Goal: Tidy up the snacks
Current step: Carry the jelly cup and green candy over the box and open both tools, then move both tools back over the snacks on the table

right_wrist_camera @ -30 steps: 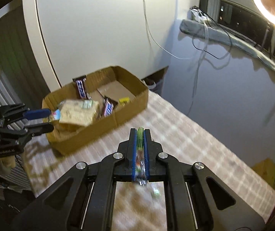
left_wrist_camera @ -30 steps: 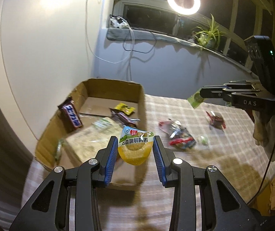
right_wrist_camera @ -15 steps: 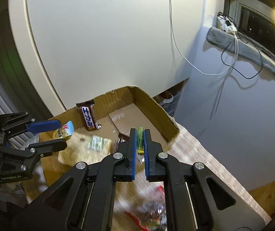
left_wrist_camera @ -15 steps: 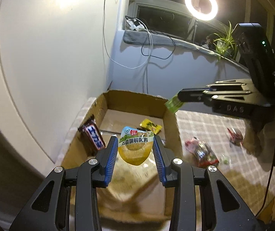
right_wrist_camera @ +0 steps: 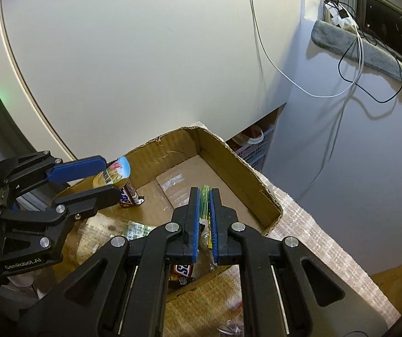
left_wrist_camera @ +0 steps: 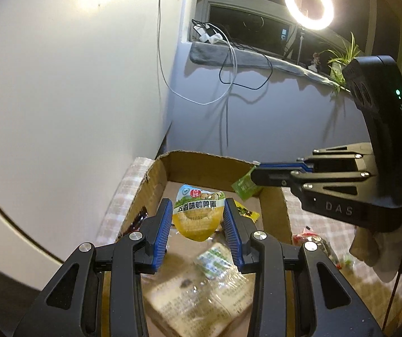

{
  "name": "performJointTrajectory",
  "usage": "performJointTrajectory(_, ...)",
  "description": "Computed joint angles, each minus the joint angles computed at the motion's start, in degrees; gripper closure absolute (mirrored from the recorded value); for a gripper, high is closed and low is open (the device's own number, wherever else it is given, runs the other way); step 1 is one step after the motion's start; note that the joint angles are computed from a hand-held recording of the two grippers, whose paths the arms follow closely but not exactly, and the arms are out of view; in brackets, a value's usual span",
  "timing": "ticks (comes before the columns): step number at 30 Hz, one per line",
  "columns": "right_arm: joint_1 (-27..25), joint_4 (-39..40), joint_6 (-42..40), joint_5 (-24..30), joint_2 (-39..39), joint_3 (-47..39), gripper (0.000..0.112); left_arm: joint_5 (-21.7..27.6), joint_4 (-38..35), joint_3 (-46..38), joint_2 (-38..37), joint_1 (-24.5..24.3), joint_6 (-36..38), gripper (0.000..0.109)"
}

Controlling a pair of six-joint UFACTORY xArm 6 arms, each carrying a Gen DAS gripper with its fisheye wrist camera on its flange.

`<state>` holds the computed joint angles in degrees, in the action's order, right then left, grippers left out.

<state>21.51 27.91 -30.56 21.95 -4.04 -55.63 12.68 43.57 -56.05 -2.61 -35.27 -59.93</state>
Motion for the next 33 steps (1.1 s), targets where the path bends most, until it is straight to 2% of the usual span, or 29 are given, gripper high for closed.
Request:
performJointTrajectory(2,0.0,0.2,0.0,0.0,0.2,0.0,0.106,0.7,0.0,-0.4,0.2,0.0,-0.1,0.072)
performJointTrajectory(5,-0.1,0.7,0.2,-0.6,0.3,0.1,0.099,1.2,-0.3,-0.5,0.3,-0.2,0.0,0.072)
performJointTrajectory(6,-0.2,1.1,0.1,-0.6,0.2,0.1,0.091,1.4,0.2,-0.5,0.1,-0.2,-0.6,0.072)
performJointTrajectory(7,-0.2,1.2,0.2,-0.8,0.1,0.3,0.078,1.5,0.8,-0.5,0.0,-0.2,-1.2,0.072)
performJointTrajectory(9,-0.2,0.6,0.9,-1.8,-0.2,0.7,0.062,1.5,0.8,-0.3,-0.3,-0.1,-1.3,0.072)
performJointTrajectory(12,-0.3,0.0,1.4,-2.4,-1.1,1.3,0.055,1.6,1.5,-0.1,-0.8,0.0,-1.7,0.072)
performJointTrajectory(17,-0.7,-2.6,3.7,-1.6,-2.7,2.4,0.054,1.8,3.2,0.6,-2.1,-0.2,-3.4,0.072)
performJointTrajectory(21,-1.5,-1.6,3.7,-0.6,-5.1,4.2,0.054,1.9,4.6,1.3,-3.5,-0.8,-5.0,0.072)
performJointTrajectory(25,-2.5,-2.4,4.1,-2.2,-9.8,8.8,0.054,1.7,6.0,1.9,-4.7,-2.0,-6.4,0.072)
performJointTrajectory(30,-5.7,5.5,-2.9,2.2,-16.5,13.5,0.054,1.5,6.3,1.7,-5.1,-4.9,-7.2,0.072)
performJointTrajectory(33,-8.0,4.4,-2.7,3.1,-20.7,16.9,0.052,1.5,5.9,1.0,-4.5,-7.0,-6.9,0.072)
